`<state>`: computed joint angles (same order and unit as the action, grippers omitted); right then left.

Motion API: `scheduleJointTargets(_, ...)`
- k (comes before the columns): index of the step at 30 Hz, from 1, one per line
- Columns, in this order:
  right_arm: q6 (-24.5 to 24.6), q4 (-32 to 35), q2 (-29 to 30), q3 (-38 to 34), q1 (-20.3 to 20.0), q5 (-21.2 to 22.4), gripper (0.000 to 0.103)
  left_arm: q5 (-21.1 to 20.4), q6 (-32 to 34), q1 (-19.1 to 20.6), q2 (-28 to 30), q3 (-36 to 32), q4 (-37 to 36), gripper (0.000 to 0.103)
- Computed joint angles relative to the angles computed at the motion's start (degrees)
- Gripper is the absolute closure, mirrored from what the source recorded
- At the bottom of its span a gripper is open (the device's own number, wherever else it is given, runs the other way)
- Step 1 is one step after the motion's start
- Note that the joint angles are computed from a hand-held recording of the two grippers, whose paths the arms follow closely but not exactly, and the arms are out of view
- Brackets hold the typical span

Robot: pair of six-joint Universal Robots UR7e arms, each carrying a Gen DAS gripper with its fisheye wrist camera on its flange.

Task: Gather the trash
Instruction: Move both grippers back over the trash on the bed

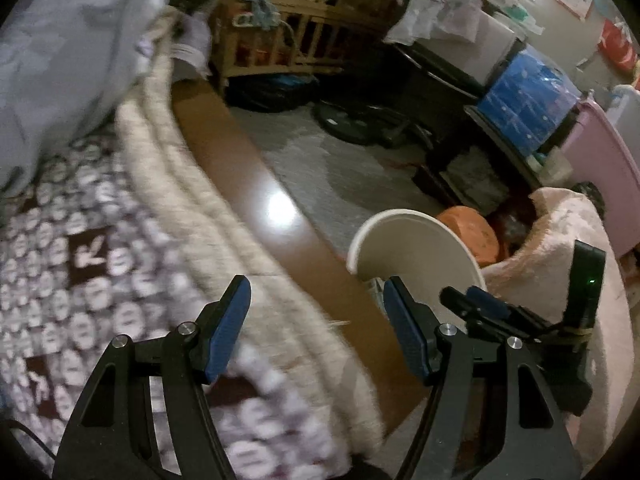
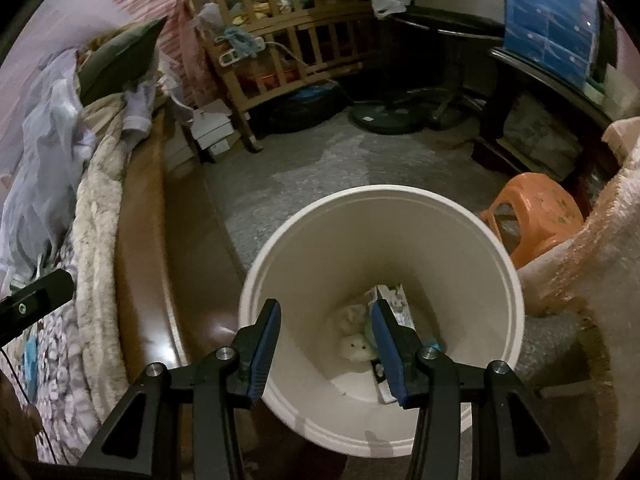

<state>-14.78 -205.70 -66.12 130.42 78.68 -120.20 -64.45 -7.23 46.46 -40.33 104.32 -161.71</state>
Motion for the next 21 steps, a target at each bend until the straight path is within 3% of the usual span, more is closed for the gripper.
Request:
scheduleJointTargets(9, -1.0, 0.3, 4.1, -2.3, 6.5, -1.5, 0.055, 8.7, 0.2, 1.6, -5.2, 5.7, -4.1, 0.035)
scheduleJointTargets(11, -1.6, 0.2, 5.5, -3.2, 8.2, -1.5, 0.041, 10.8, 0.2, 1.9, -6.4, 6.6, -4.6, 0.035)
scheduleJointTargets(12, -1.7, -0.1, 6.4, -3.6, 9.3, -1.1, 0.04, 11.6, 0.3, 2.1, -7.1, 7.1, -4.7, 0.035)
scheduleJointTargets(21, -2.0, 2.7, 13.3, -8.5, 15.8, -0.3, 0.039, 18.8, 1.5, 3.6, -13.8, 12.3, -7.6, 0.035)
